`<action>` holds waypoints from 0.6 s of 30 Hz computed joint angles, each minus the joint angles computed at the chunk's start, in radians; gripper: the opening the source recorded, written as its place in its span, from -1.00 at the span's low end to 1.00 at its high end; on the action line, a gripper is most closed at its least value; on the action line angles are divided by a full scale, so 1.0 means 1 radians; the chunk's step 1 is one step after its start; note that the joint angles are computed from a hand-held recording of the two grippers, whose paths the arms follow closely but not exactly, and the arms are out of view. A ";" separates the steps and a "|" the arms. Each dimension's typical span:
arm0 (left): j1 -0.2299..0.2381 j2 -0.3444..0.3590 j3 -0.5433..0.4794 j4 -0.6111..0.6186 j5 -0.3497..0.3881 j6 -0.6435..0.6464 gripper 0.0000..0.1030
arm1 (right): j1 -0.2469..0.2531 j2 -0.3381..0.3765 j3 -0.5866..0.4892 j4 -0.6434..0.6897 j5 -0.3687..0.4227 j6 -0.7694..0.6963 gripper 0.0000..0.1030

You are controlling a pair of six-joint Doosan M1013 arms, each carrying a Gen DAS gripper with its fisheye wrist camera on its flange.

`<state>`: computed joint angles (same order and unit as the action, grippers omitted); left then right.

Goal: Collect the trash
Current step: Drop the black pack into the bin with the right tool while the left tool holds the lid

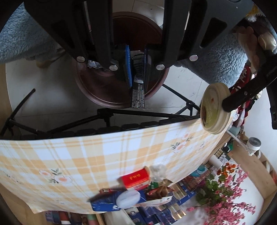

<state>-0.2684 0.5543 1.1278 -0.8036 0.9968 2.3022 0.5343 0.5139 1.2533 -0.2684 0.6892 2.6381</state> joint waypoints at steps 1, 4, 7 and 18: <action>0.000 0.002 -0.002 -0.001 0.002 -0.002 -0.94 | -0.001 -0.001 0.001 0.005 0.000 0.000 -0.71; 0.001 0.005 -0.004 -0.002 0.007 -0.008 -0.94 | -0.005 0.001 -0.001 0.016 0.000 -0.003 -0.71; 0.002 0.006 -0.004 -0.008 0.009 -0.008 -0.94 | -0.007 -0.003 0.005 0.020 -0.003 -0.009 -0.71; 0.001 0.004 -0.002 -0.008 0.009 -0.005 -0.94 | -0.006 -0.022 0.025 -0.026 -0.054 0.069 -0.22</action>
<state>-0.2674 0.5584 1.1256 -0.8120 1.0055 2.2967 0.5284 0.4919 1.2784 -0.2943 0.6352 2.7074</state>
